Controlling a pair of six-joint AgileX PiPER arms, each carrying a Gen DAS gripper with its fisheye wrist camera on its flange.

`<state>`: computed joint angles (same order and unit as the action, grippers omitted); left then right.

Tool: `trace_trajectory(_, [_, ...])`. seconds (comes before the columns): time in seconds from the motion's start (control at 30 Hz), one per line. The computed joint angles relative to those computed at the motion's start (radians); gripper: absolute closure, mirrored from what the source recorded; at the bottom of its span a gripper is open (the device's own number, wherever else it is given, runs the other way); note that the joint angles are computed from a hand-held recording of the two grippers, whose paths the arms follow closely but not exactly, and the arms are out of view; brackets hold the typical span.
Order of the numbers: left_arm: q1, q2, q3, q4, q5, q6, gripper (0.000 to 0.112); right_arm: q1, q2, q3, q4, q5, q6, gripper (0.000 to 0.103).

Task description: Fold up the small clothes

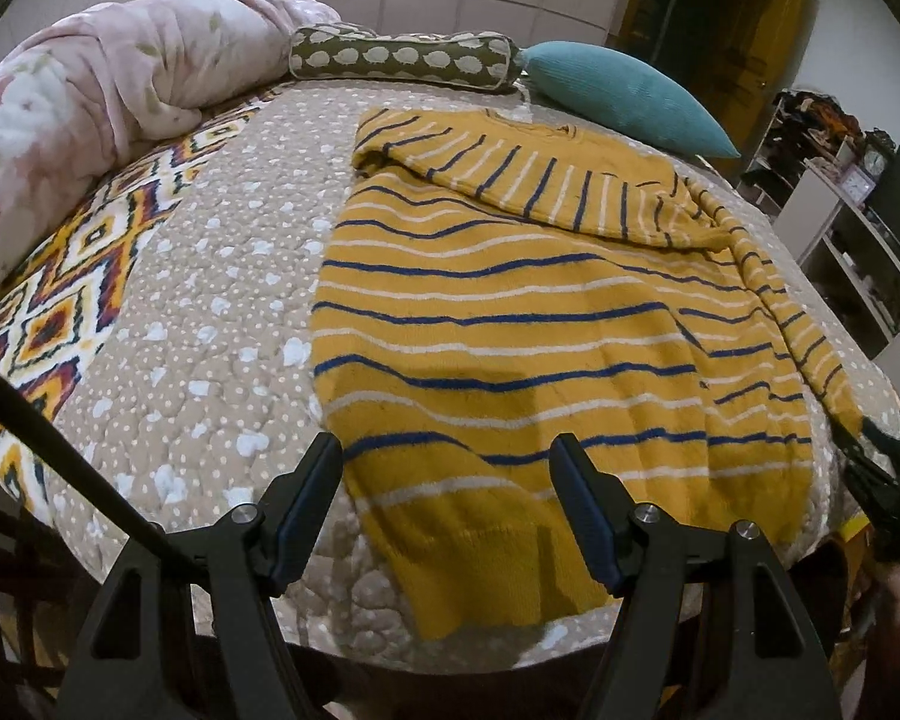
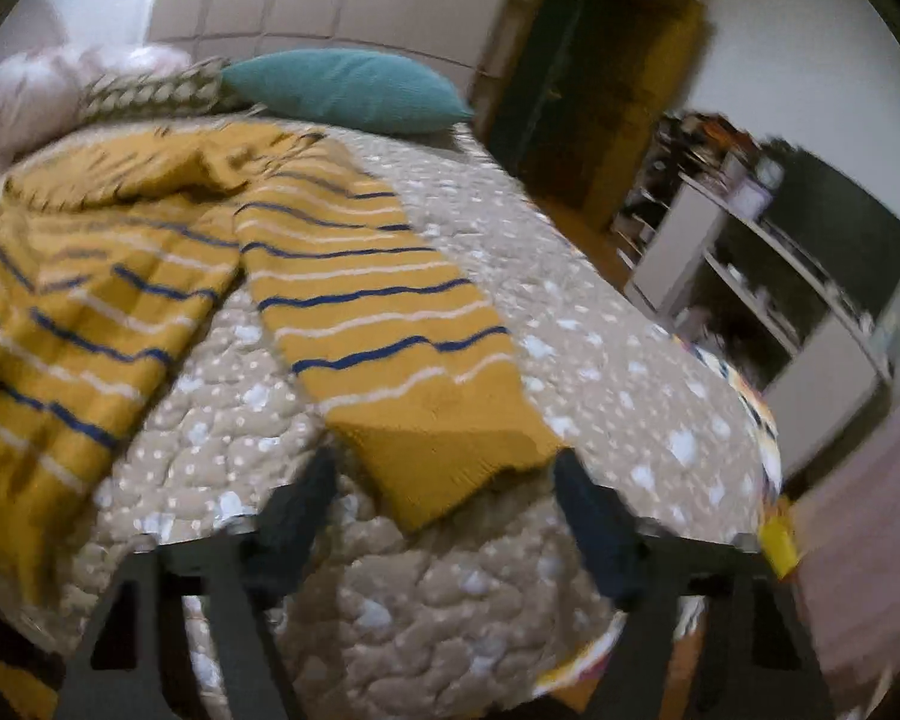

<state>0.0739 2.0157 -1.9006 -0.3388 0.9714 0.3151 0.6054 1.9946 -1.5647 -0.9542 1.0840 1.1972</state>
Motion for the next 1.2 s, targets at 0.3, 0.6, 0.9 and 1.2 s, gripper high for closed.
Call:
trace_trajectory(0.3, [0.032, -0.047, 0.037, -0.047, -0.018, 0.016, 0.042, -0.129, -0.121, -0.071, 0.112, -0.069, -0.119, 0.095])
trace_trajectory(0.6, [0.069, -0.043, 0.051, -0.088, -0.011, 0.021, 0.042, -0.119, -0.226, 0.035, 0.063, 0.08, -0.012, 0.095])
trace_trajectory(0.9, [0.038, -0.037, 0.042, -0.067, 0.006, -0.001, 0.042, -0.25, -0.551, 0.534, 0.42, -0.527, 0.124, 0.076])
trace_trajectory(1.2, [0.004, -0.039, 0.044, -0.047, 0.008, 0.016, 0.042, -0.324, -0.463, 0.511, 0.174, -0.635, 0.483, 0.042])
